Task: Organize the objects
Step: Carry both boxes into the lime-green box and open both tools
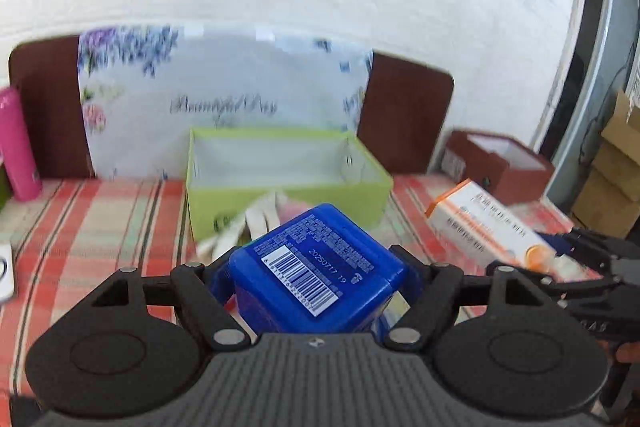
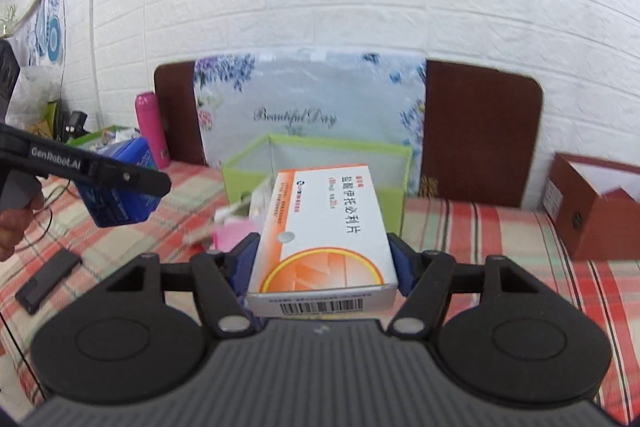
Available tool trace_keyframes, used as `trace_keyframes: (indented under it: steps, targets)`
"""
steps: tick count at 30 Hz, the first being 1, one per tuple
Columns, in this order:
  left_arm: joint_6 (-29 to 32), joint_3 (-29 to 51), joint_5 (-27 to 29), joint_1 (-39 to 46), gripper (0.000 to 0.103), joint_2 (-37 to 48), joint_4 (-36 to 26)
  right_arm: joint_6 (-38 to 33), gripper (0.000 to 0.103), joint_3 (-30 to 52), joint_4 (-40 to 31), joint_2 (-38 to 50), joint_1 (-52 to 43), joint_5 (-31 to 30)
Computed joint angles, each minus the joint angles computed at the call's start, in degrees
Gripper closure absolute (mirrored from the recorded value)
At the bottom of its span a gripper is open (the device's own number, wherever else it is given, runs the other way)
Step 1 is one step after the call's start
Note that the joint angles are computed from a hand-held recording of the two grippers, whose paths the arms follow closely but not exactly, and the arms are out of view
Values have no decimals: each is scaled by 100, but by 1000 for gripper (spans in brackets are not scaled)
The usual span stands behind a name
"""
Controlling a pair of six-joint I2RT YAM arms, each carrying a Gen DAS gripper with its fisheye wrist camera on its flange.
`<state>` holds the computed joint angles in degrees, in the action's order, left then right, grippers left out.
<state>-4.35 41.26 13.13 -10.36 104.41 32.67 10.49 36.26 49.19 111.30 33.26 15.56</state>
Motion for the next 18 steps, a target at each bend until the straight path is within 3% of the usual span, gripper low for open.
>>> trace_keyframes:
  steps: [4, 7, 9, 13, 18]
  targets:
    - [-240, 1335, -222, 39, 23, 529, -741, -231, 38, 1346, -713, 550, -354, -460]
    - [-596, 2560, -259, 140, 23, 1284, -1265, -165, 38, 2637, -1408, 1185, -559, -738]
    - [-729, 3473, -564, 133, 23, 1910, -1569, -126, 38, 3588, -1889, 1684, -651, -710]
    - [-768, 5311, -929, 176, 23, 3152, -2334, -124, 37, 5814, -3142, 2964, -778, -483]
    - [-660, 7059, -942, 296, 23, 4329, -3151, -20, 37, 8939, -4925, 4930, -935, -450]
